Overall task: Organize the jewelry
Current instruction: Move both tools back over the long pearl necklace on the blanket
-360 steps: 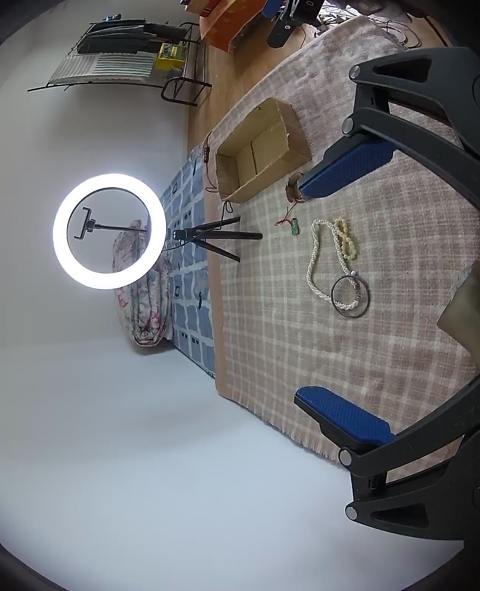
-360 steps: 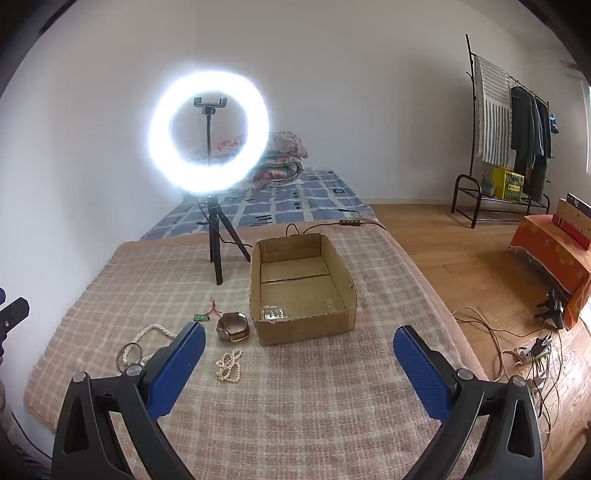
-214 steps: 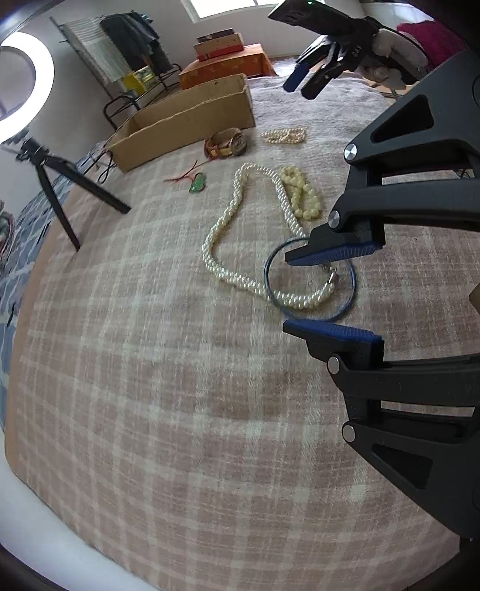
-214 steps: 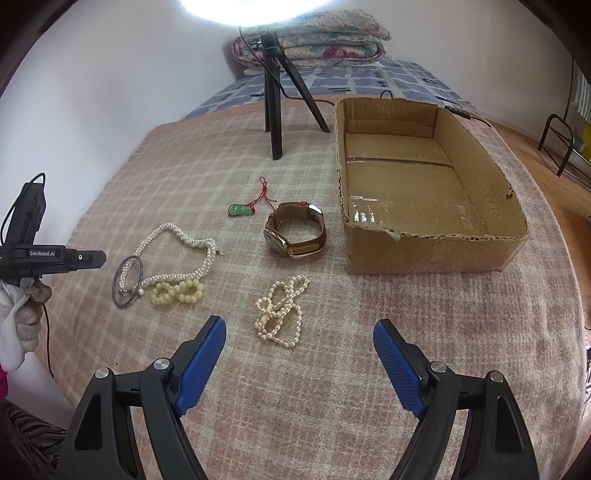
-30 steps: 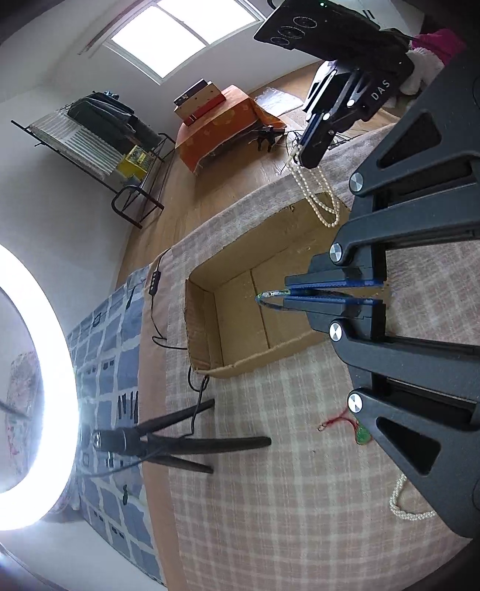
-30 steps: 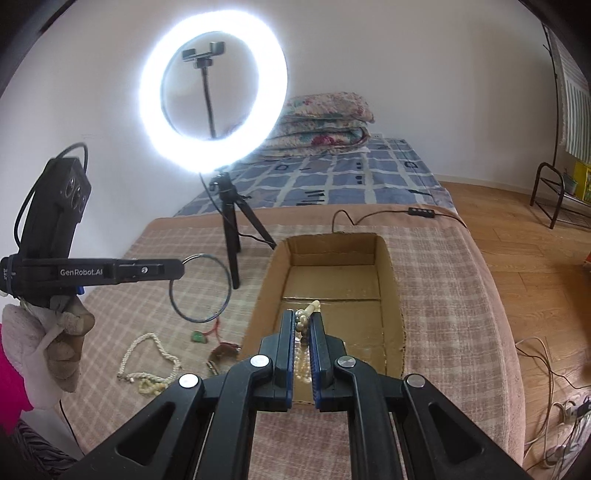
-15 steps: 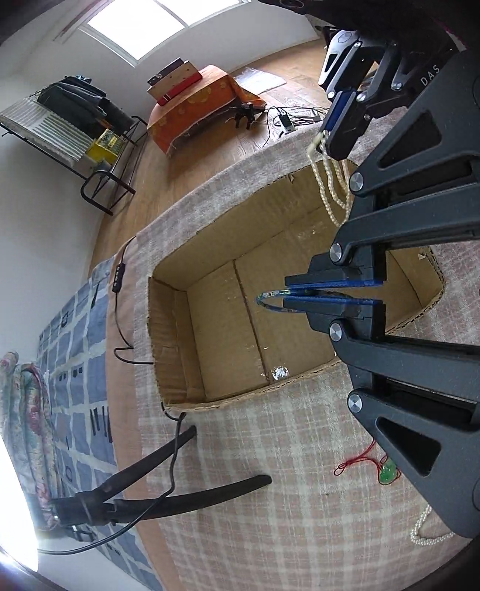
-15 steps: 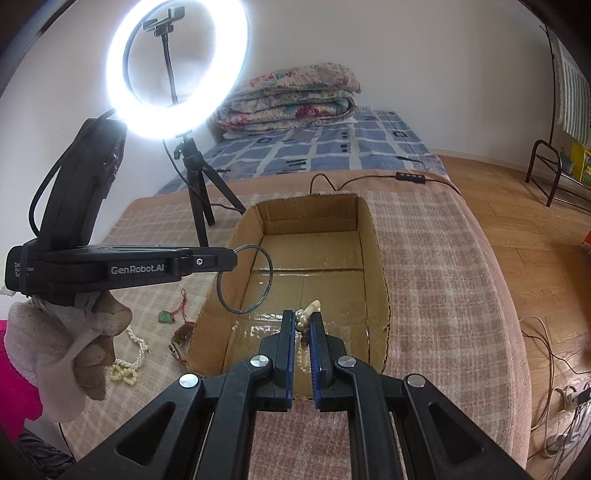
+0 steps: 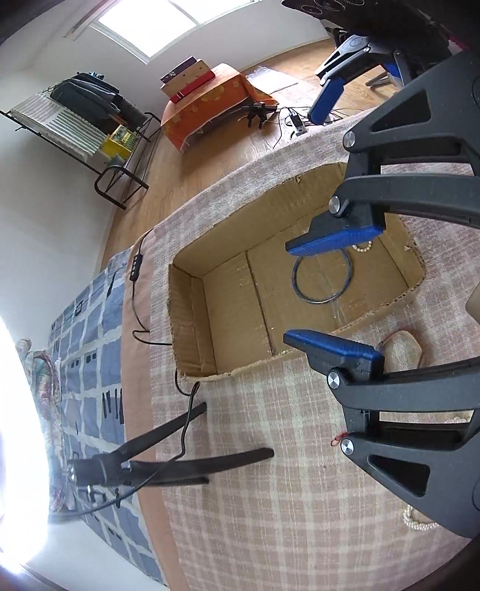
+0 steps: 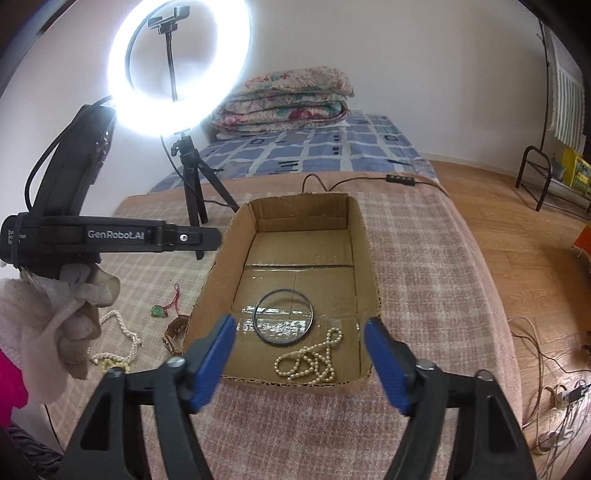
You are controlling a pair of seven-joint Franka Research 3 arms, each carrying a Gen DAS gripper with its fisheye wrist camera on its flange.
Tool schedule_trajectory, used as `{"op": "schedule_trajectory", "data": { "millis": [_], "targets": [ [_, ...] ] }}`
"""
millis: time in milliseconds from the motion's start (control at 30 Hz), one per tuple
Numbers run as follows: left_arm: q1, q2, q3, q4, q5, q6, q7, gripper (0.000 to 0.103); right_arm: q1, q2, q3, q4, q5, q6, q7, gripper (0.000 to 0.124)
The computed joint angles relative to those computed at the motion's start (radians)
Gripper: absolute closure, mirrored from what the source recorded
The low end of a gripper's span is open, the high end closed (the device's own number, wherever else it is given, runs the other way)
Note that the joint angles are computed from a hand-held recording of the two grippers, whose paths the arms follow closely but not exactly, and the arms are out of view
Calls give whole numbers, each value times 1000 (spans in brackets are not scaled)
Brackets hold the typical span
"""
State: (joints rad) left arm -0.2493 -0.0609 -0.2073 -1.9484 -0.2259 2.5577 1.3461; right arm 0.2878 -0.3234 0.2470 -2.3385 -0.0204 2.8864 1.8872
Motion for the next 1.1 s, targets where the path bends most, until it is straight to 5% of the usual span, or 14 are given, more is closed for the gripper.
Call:
{"op": "schedule_trajectory", "data": {
  "millis": [233,467,900,1100],
  "targets": [
    [0,-145,34,-105,-8,-4,38,61,-118,-80,112,-23,-136,19,163,21],
    [9,-340,86,-262,62,-25,67,61,-162,-119,190,-17,-221,20,235,21],
    [48,-614,192,-498,133,-184,69,61,-44,-79,187,15,-249,-1,169,21],
    [89,-670,213,-574,131,-199,35,61,25,-31,173,39,-227,-17,142,25]
  ]
}}
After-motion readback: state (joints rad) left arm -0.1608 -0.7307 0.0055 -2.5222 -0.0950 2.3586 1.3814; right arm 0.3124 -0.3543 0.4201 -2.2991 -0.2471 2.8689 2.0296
